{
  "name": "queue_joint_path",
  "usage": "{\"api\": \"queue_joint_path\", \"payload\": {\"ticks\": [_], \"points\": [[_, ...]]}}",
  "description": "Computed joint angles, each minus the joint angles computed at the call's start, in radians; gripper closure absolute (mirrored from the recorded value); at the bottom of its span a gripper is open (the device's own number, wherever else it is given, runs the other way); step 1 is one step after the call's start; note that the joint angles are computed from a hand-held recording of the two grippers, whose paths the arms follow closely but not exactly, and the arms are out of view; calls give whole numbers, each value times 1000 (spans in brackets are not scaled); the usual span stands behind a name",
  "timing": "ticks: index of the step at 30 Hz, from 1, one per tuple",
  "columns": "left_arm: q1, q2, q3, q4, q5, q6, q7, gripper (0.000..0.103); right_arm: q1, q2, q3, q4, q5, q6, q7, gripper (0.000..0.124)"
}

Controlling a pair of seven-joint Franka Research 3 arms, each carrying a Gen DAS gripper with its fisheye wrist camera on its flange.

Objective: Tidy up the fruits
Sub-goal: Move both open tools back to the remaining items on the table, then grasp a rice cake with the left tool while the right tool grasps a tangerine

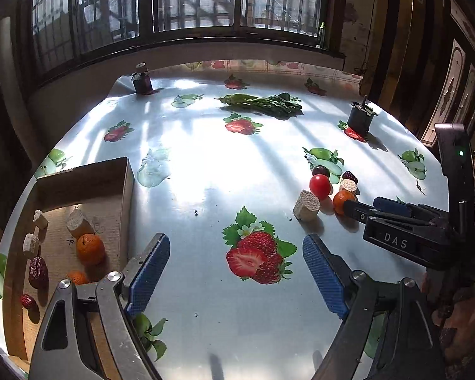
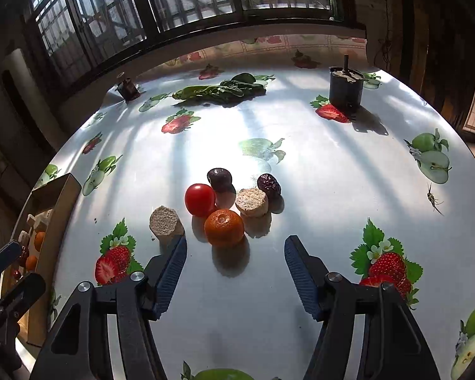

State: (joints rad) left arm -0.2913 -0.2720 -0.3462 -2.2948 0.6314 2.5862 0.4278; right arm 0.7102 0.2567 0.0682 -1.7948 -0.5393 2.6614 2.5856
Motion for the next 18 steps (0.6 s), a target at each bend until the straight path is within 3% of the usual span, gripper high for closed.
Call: {"api": "queue_joint_path", "payload": {"ticks": [4, 8, 18], "points": [[5, 54, 25, 21, -37, 27, 19, 18, 1, 69, -4, 64, 25, -9, -38, 65], [1, 124, 29, 67, -44, 43, 39, 18, -5, 88, -12, 71, 91, 24, -90, 88], [-61, 363, 57, 262, -18, 73, 115, 18, -48, -16, -14, -74, 165, 71, -52, 89]]}}
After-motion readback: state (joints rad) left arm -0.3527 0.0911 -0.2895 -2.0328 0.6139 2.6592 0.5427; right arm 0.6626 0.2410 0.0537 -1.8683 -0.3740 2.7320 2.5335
